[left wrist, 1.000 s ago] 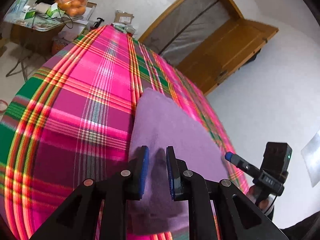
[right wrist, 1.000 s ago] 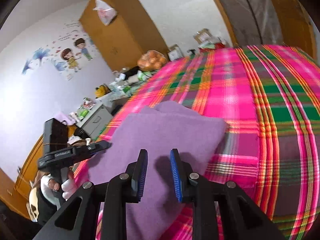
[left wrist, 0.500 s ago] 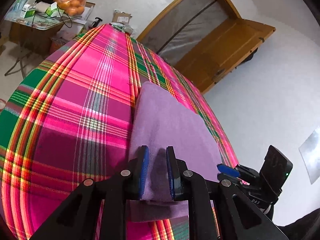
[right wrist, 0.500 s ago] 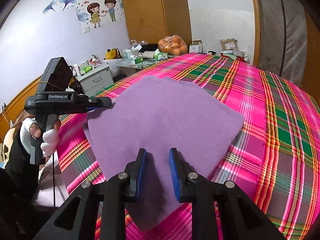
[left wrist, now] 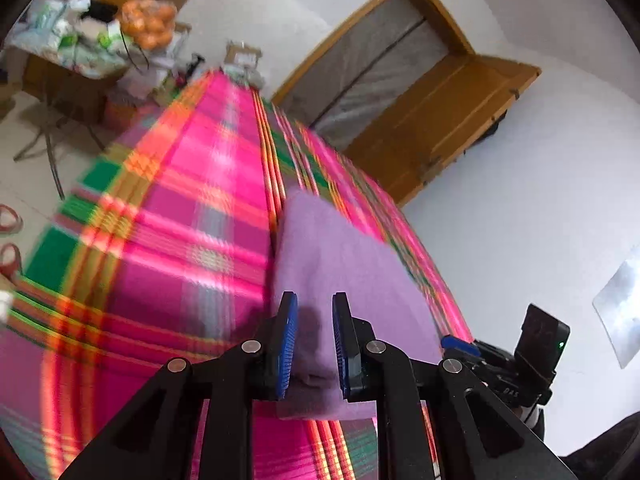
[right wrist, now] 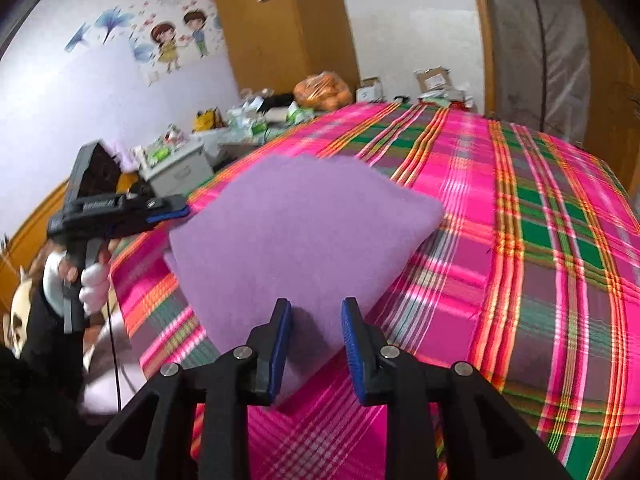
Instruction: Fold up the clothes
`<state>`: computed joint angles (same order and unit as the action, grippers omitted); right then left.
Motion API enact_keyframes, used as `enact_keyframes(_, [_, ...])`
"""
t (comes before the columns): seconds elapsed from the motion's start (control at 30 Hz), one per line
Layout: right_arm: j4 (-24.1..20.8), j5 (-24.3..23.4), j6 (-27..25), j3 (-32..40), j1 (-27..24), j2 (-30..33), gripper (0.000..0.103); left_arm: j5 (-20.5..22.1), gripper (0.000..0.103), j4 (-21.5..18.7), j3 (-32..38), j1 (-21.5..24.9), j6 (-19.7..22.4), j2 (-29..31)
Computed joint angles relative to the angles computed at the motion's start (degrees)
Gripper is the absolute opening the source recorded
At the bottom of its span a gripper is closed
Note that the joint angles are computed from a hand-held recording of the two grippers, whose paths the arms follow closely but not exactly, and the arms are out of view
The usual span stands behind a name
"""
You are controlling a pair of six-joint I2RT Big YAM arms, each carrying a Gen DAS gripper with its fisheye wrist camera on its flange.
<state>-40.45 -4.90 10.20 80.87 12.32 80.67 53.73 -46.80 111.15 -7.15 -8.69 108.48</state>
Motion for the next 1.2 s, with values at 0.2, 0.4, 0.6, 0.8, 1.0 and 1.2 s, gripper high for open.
enact_keyframes(0.2, [2.31, -1.38, 2.96, 1.58, -0.44, 1.67, 0.026, 0.49, 0.017, -3.55, -0.46, -0.42, 5.20, -0.69])
enact_keyframes(0.4, [0.95, -2.69, 4.05, 1.53, -1.34, 2.96, 0.024, 0.10, 0.017, -5.74, -1.93, -1.17, 7.56, -0.41])
enact_keyframes(0.6, [1.93, -1.96, 4.91, 3.18, -1.87, 3.74, 0.024, -0.27, 0.017, -3.19, -4.09, -1.46, 8.22, -1.45])
enact_keyframes(0.8, [2.22, -2.46, 6.09, 7.82, -2.41, 8.17, 0.024, 0.16, 0.017, -2.66, -4.52, -1.45, 7.86, -1.54])
enact_keyframes(1.0, [1.39, -2.41, 7.57, 9.37, -3.11, 9.28, 0.015, -0.05, 0.017, -6.09, -1.15, -1.27, 9.11, -0.36])
enact_keyframes(1.2, [0.14, -1.91, 6.50, 14.07, -2.21, 11.35, 0.017, -2.84, 0.017, -8.52, 9.22, -2.30, 9.04, 3.74])
